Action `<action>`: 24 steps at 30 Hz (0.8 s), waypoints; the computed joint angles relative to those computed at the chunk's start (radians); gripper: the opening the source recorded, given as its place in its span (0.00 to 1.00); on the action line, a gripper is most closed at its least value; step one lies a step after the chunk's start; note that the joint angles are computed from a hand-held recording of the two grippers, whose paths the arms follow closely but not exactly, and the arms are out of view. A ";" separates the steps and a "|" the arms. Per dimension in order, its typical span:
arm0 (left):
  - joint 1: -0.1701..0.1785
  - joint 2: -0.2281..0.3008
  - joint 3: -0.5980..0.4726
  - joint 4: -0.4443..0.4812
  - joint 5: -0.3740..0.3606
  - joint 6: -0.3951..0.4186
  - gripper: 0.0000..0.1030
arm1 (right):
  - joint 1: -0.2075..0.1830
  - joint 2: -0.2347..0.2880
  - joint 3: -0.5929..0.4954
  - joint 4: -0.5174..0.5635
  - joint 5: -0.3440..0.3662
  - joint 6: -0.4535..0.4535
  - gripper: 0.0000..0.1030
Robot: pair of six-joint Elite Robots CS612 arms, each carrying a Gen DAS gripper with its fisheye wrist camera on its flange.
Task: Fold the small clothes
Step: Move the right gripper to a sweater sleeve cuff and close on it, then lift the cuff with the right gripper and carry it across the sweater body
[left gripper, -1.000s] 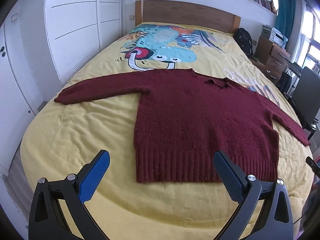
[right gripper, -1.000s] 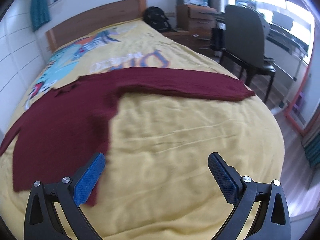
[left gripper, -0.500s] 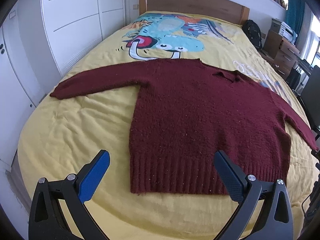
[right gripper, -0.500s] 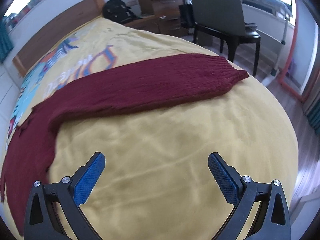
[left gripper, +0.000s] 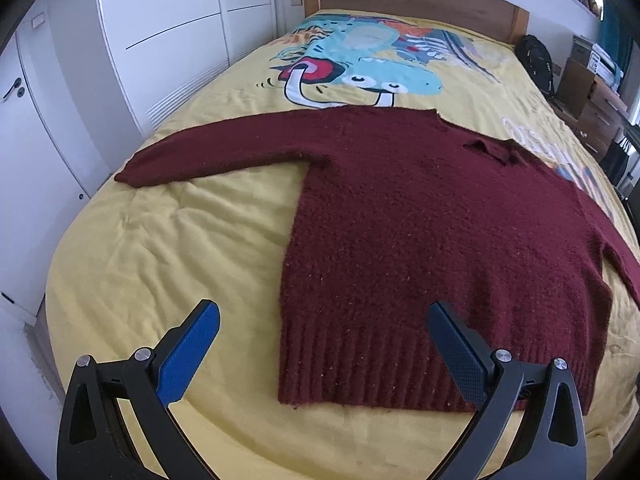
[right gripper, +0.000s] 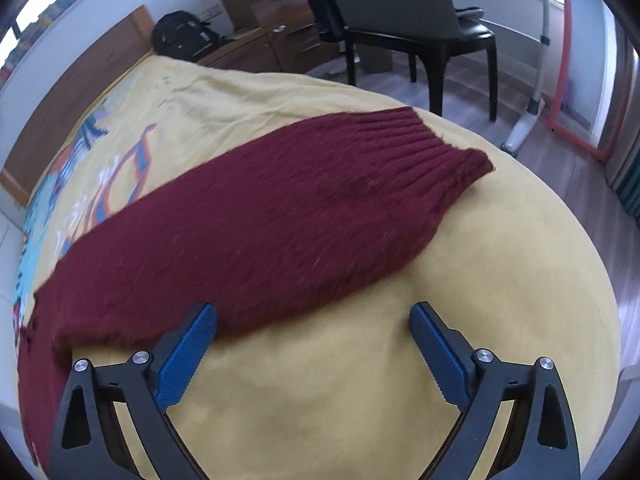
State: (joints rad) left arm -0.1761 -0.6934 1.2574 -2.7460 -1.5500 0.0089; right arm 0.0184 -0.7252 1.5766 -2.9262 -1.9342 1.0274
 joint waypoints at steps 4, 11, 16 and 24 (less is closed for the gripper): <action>-0.004 0.003 -0.001 0.011 0.014 0.009 0.99 | -0.023 0.003 0.001 -0.021 0.000 0.020 0.93; -0.010 0.009 -0.008 0.029 0.029 0.016 0.99 | -0.056 0.011 -0.003 -0.038 0.008 0.066 0.67; -0.011 0.013 -0.013 0.038 0.037 0.009 0.99 | -0.071 0.007 0.007 -0.052 0.013 0.096 0.40; -0.013 0.016 -0.016 0.048 0.028 0.008 0.99 | -0.085 -0.001 0.014 -0.078 0.042 0.077 0.15</action>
